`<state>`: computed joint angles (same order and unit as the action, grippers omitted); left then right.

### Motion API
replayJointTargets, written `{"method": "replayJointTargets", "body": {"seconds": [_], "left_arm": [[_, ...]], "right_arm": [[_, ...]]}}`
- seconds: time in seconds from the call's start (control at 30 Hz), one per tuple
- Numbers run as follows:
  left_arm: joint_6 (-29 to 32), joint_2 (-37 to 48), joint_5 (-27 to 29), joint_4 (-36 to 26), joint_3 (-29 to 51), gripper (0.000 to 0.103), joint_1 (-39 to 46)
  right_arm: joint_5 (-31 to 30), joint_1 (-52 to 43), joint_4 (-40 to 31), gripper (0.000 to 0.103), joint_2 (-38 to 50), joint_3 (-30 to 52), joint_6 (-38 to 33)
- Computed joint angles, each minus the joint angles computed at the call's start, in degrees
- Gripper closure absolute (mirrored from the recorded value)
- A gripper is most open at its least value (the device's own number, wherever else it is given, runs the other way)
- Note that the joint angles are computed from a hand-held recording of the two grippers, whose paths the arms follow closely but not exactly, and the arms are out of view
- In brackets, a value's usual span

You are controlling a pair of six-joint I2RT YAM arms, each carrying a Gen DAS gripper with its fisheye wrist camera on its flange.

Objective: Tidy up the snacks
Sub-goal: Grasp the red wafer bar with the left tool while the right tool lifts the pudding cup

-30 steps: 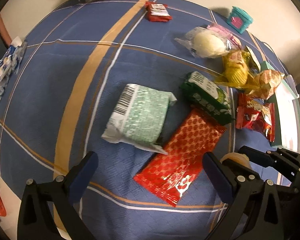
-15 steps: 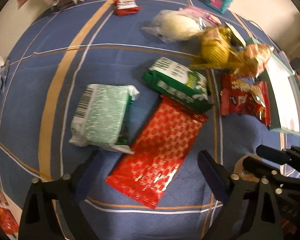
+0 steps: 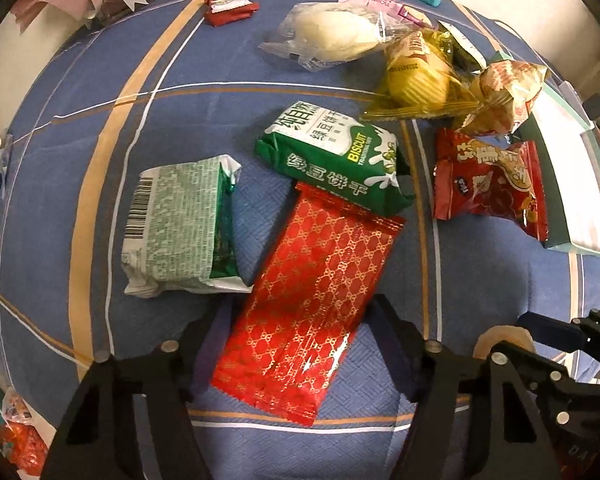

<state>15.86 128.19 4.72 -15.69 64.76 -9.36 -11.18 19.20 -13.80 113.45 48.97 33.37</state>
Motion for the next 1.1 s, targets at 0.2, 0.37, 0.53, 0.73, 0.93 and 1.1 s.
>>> {"method": "replayJointTargets", "body": {"seconds": [0.2,0.37,0.53,0.73,0.93,1.1], "left_arm": [[2.3,-3.7,0.1,0.2,-4.1,0.036,2.2],[1.6,-4.9,-0.5,-0.1,-5.2,0.035,2.0],[1.0,-6.8,0.6,0.0,-6.6,0.047,3.1],[0.0,-8.6,3.3,-1.4,-7.4,0.055,5.3],[0.2,-12.5,5.5,-2.5,-9.7,0.056,7.3],[0.3,-16.8,6.9,-4.4,-11.0,0.057,8.0]], "right_arm": [[-0.9,1.9,1.2,0.062,2.6,0.1,2.0],[1.4,5.7,0.8,0.061,4.6,1.5,3.5],[2.4,7.3,-0.4,0.063,2.3,1.0,4.9],[2.5,7.0,0.8,0.063,3.3,2.1,6.5],[2.5,5.8,2.8,0.063,-0.9,-1.4,7.9],[2.1,4.0,5.9,0.063,-2.3,-3.7,7.6]]}}
